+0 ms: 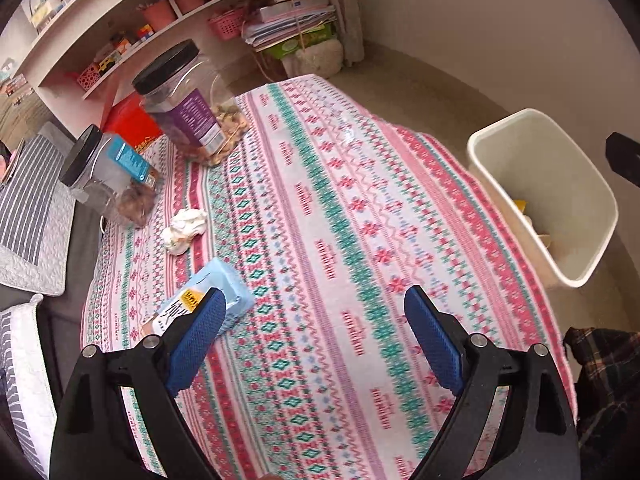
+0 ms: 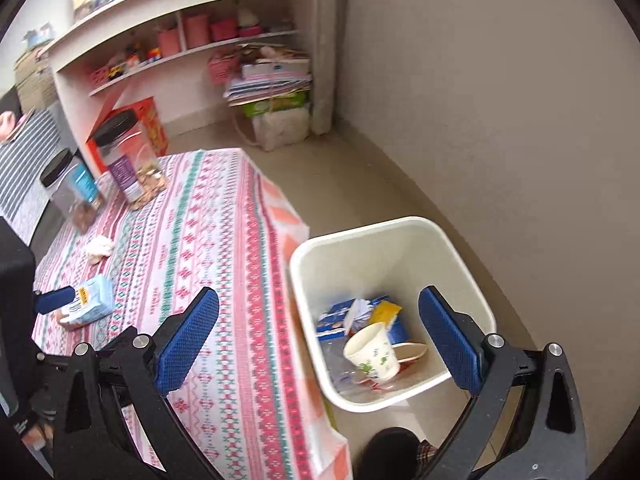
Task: Collect trash
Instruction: 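Grasp the light-blue milk carton with the left tool and lift it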
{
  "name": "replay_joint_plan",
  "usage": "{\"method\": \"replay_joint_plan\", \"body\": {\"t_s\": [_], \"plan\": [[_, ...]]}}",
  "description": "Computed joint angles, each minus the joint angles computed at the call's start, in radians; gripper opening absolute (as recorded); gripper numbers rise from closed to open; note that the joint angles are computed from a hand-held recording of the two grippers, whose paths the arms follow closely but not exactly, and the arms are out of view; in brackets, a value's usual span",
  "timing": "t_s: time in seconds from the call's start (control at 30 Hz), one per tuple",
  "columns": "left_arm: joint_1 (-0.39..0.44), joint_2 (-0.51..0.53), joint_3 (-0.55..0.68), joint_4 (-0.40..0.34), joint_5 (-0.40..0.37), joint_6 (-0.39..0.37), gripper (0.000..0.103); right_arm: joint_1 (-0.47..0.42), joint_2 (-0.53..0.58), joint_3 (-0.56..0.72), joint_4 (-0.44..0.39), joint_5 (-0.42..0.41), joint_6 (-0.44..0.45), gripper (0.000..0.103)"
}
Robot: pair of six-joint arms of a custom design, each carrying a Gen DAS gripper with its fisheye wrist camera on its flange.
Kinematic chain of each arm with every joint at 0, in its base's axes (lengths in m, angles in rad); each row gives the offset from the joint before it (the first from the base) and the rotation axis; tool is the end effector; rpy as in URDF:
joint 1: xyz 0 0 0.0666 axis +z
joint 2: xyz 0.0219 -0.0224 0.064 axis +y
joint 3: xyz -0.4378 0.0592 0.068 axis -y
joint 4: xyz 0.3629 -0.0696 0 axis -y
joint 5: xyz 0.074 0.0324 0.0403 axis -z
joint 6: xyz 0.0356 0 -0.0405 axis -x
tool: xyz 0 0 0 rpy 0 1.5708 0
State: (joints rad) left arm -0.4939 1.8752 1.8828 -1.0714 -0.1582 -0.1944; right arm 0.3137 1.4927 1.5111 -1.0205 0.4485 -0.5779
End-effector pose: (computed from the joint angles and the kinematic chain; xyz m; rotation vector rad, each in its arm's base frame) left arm 0.5604 -0.2958 0.4351 0.8320 2.4805 0.1039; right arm 0.4570 0.1316 0.4896 0.4821 2.3945 -0.1944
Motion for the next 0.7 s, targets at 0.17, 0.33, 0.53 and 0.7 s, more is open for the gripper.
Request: {"method": "replay_joint_plan", "body": {"t_s": [0.17,0.33,0.53,0.7], "plan": [[0.062,0.055,0.037,-0.030,-0.040,-0.064,0.089,0.024,0.066,0.053,-0.023,-0.036,-0.004,0.096],[0.101,0.120,0.095,-0.066,-0.087,-0.156,0.089,0.039,0.114,0.095,-0.035,-0.050,-0.007,0.096],[0.119,0.172,0.106,-0.047,-0.139,-0.230,0.089,0.046,0.172,0.142,-0.064,-0.098,-0.024,0.096],[0.136,0.149,0.070,-0.028,-0.067,-0.195,0.078,0.057,0.218,0.182,-0.085,-0.110,-0.020,0.096]]}}
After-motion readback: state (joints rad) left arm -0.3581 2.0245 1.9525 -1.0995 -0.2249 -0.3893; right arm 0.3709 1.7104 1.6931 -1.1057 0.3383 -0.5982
